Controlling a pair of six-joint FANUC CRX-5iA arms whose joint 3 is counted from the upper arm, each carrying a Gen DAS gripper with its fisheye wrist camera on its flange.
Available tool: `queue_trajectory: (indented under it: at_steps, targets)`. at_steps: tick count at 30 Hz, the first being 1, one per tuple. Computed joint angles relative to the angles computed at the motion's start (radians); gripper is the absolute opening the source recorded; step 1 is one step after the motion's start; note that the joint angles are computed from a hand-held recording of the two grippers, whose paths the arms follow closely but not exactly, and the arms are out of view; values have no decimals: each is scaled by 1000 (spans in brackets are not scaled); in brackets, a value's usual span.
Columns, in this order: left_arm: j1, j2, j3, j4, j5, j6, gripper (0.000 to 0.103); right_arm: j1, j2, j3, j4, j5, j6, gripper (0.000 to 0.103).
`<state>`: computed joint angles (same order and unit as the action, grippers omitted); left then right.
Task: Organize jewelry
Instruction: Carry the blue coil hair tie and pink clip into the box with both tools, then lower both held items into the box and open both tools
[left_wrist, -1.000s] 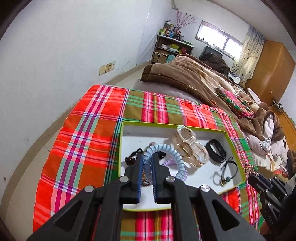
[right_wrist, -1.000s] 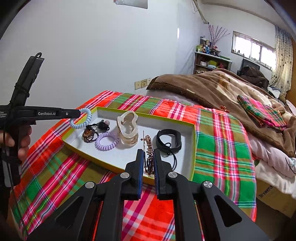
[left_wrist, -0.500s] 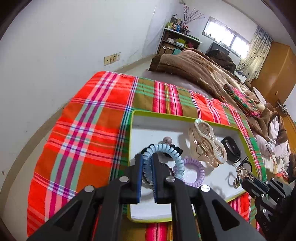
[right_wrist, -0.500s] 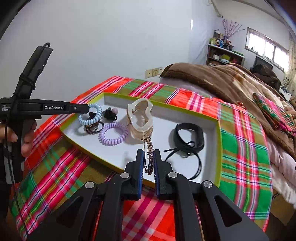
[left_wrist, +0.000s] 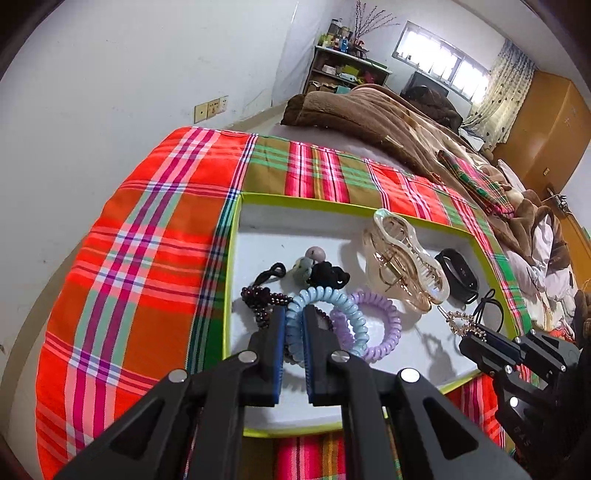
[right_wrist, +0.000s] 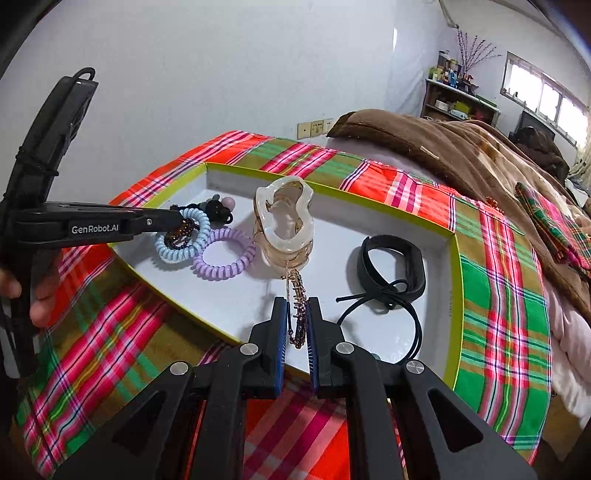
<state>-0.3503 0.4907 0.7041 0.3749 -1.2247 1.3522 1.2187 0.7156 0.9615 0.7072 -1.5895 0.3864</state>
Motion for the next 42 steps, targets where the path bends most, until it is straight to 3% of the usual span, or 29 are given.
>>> queue_trajectory:
  at_steps: [20,28,42]
  targets:
    - [-3,11,11,0,-9,7,10,-18,48,82,-22,-53,39,10]
    - [-4,13,15,0,-12,12,11,-24,27,50,-37,-30,13,10]
    - [-9,19,27,-8,-23,3,21,-25,19,35,-39,-23,0,11]
